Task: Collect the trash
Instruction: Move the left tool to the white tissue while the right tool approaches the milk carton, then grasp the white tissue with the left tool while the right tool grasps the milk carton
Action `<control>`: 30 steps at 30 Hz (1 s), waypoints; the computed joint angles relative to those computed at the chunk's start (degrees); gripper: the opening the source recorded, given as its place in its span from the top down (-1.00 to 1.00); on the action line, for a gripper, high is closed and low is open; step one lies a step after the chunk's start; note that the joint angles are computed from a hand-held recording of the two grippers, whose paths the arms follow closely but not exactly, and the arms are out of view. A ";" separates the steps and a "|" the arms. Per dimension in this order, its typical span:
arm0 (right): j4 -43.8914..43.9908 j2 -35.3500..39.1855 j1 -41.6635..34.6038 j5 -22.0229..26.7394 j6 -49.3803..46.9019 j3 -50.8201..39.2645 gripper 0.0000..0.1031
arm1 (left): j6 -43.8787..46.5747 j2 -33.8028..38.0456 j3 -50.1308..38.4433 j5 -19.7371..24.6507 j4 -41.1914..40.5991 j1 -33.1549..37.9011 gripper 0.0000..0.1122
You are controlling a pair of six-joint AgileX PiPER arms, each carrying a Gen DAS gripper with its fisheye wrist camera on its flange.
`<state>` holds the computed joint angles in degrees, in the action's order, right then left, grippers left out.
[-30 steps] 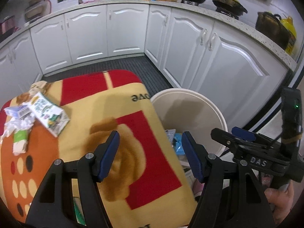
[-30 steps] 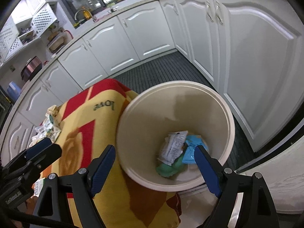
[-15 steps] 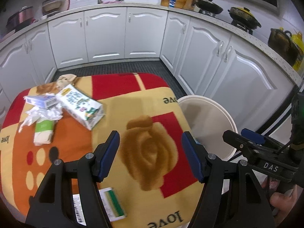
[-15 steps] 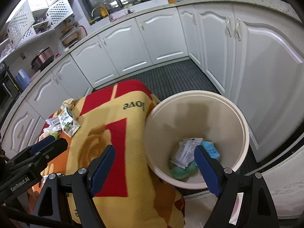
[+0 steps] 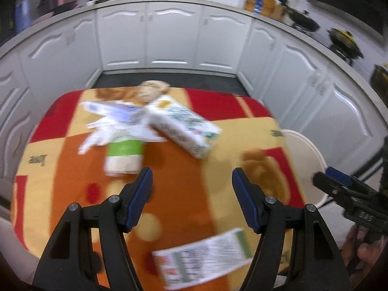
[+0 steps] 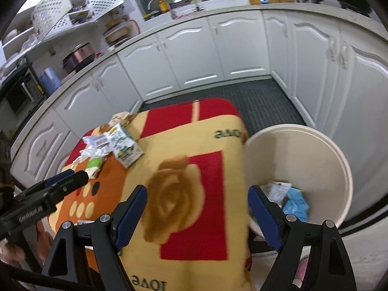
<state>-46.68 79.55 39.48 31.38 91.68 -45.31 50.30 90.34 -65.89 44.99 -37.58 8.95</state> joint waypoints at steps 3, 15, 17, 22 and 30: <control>1.76 3.54 -0.18 -1.13 -2.99 -3.33 -0.61 | -0.61 4.26 -4.83 1.42 0.57 4.47 -0.19; 13.93 17.42 -3.06 -5.04 -22.56 -17.50 -0.61 | -7.05 20.33 -23.40 5.49 3.61 8.48 -0.21; 16.39 19.66 -3.86 -5.41 -25.78 -19.91 -0.61 | -8.04 22.93 -26.03 5.97 3.41 7.49 -0.34; 20.73 22.98 -5.06 -5.86 -31.59 -23.82 -0.61 | -11.72 28.21 -31.99 5.28 6.80 3.79 -0.34; 25.19 27.23 -5.88 -4.83 -37.85 -28.95 -0.61 | -8.12 31.41 -34.91 9.36 2.13 5.84 0.77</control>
<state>-21.49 106.79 33.60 26.55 53.83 -74.26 42.18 121.75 -100.80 54.35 -35.45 14.80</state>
